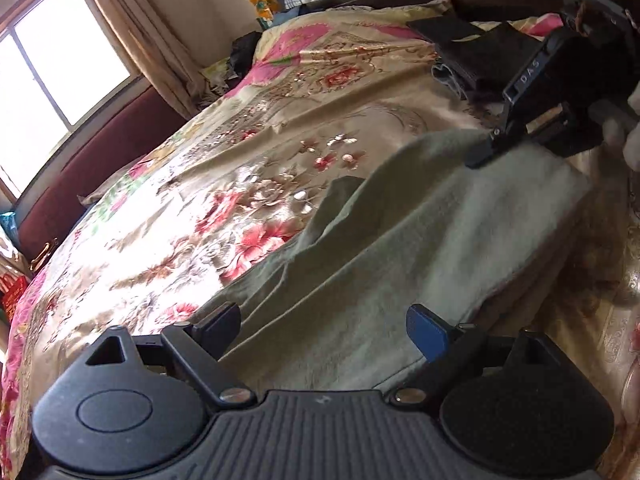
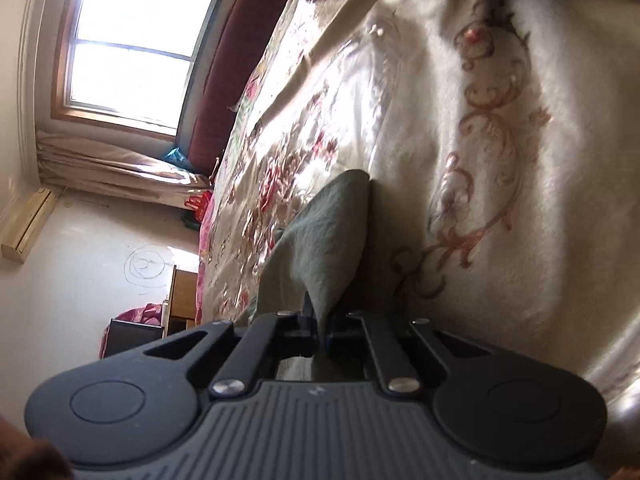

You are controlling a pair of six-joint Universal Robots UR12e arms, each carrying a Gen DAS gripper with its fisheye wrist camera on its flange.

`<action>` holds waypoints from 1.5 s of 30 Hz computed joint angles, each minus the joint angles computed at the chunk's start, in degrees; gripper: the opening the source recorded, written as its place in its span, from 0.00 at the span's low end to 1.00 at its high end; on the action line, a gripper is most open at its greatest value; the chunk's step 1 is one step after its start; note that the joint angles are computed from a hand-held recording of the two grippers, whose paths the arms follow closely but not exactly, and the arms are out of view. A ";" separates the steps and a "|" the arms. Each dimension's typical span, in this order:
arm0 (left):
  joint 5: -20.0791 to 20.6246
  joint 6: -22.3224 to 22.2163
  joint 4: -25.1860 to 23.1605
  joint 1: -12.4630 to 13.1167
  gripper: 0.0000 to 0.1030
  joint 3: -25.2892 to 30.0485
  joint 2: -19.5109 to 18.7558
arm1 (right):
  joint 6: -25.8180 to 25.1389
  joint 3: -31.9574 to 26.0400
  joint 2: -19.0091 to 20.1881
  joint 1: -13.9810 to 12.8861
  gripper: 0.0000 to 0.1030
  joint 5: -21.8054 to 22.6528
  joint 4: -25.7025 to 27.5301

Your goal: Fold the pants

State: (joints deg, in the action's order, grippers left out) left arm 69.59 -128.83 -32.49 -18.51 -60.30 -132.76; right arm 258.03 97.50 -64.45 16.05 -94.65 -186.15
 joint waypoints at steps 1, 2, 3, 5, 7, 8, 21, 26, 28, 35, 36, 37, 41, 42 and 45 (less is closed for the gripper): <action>-0.39 1.56 -3.50 -0.31 1.00 0.94 -0.41 | 0.69 0.97 -0.91 -0.11 0.05 -1.12 1.60; -0.07 2.99 -7.79 -0.69 1.00 2.44 -1.03 | 1.62 1.79 -1.53 -0.18 0.05 -1.96 2.20; 0.37 3.50 -9.81 -1.09 1.00 3.20 -1.59 | 1.73 2.25 -2.02 -0.19 0.05 -2.54 2.76; 0.30 3.80 -8.85 -1.50 1.00 2.76 -1.67 | 1.01 2.87 -2.39 -0.25 0.09 -2.30 1.97; -0.69 4.05 -7.77 -1.59 1.00 2.17 -1.20 | 0.65 2.76 -1.89 -0.54 0.10 -0.01 0.34; -1.11 4.15 -7.93 -1.55 1.00 2.23 -1.09 | -0.03 2.37 -1.64 -0.58 0.18 0.61 0.64; -4.81 -0.20 -11.66 0.13 1.00 3.13 -0.71 | -0.68 1.11 -2.56 0.04 0.05 -0.15 6.42; -3.05 -1.16 -10.41 -0.35 1.00 1.40 -1.41 | 1.47 -0.28 -2.56 0.53 0.05 -1.19 8.07; -4.47 -4.29 -10.67 0.11 1.00 1.25 -1.01 | -1.30 -2.12 -2.74 0.99 0.05 -2.19 11.79; -7.09 -7.62 -3.39 1.39 1.00 -2.97 0.12 | -6.58 -10.55 -0.31 1.70 0.05 -1.51 17.36; -7.83 -8.75 -3.50 1.60 1.00 -2.87 0.03 | -7.65 -12.28 0.38 1.91 0.05 -1.33 18.46; -8.40 -9.50 -3.71 1.74 1.00 -2.70 -0.06 | -8.46 -14.19 1.20 2.13 0.05 -1.09 19.53; -10.24 -9.32 -4.94 2.31 1.00 -2.55 -0.15 | -11.25 -22.12 5.01 2.75 0.05 1.01 24.02; -10.87 -9.16 -5.25 2.49 1.00 -2.49 -0.17 | -12.27 -24.63 6.34 2.93 0.05 1.96 25.99; -12.42 -8.83 -5.38 3.26 1.00 -2.92 0.08 | -13.81 -31.57 10.42 3.29 0.05 5.00 31.63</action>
State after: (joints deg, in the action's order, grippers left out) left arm 57.17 -137.66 -37.87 -15.25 -63.22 -132.68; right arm 244.22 65.93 -54.03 19.34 -89.65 -154.52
